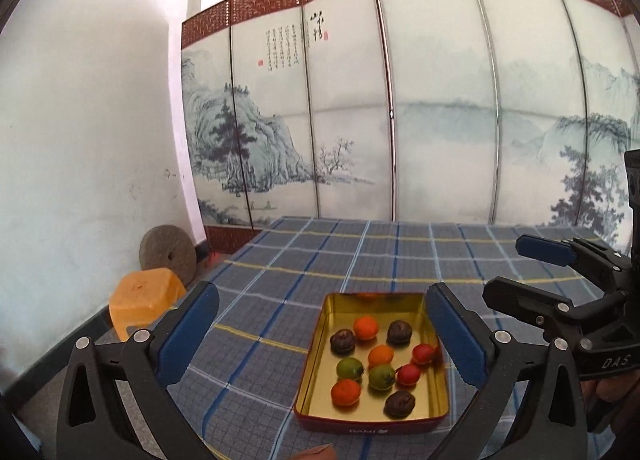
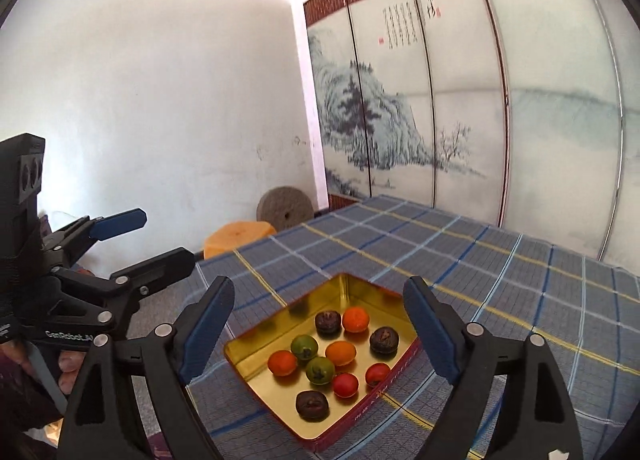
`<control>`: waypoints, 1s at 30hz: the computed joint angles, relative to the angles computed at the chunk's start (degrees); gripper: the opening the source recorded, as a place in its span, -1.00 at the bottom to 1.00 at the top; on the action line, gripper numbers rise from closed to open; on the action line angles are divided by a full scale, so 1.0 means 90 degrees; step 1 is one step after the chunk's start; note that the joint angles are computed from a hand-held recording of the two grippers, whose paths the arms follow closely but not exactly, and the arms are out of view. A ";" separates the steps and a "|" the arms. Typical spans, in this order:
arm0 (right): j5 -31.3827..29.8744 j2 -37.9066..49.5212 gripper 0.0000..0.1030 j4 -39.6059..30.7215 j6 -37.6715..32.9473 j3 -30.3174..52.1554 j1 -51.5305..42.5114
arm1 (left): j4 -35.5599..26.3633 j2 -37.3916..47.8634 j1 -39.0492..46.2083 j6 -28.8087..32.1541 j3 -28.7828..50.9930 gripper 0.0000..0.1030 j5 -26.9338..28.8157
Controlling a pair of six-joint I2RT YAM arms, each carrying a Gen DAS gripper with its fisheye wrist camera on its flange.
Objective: Organize fruits
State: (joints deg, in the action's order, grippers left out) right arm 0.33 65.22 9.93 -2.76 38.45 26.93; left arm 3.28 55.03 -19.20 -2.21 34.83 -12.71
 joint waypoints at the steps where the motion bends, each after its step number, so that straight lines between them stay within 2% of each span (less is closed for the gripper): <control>1: 0.0217 -0.0223 0.73 -0.0015 -0.0032 -0.0078 0.0138 | -0.0094 -0.0149 -0.0050 -0.0012 -0.0002 0.99 -0.0047; 4: 0.0540 -0.0747 0.84 -0.0108 -0.0058 -0.0241 0.0389 | -0.0316 -0.0478 -0.0206 -0.0003 0.0002 0.99 -0.0212; 10: 0.1077 -0.1457 0.86 -0.0342 -0.0109 -0.0411 0.0796 | -0.0697 -0.1200 -0.0438 0.0030 -0.0079 0.99 -0.0456; 14: 0.1452 -0.1833 0.96 -0.0412 -0.0117 -0.0556 0.1088 | -0.0968 -0.1546 -0.0500 -0.0050 -0.0100 0.99 -0.0507; 23: 0.2142 -0.2304 0.99 -0.0648 -0.0161 -0.0707 0.1696 | -0.1321 -0.2096 -0.0497 -0.0064 -0.0201 0.99 -0.0407; 30: 0.2382 -0.2410 0.99 -0.0732 -0.0132 -0.0747 0.1892 | -0.1477 -0.2297 -0.0433 -0.0072 -0.0221 0.99 -0.0294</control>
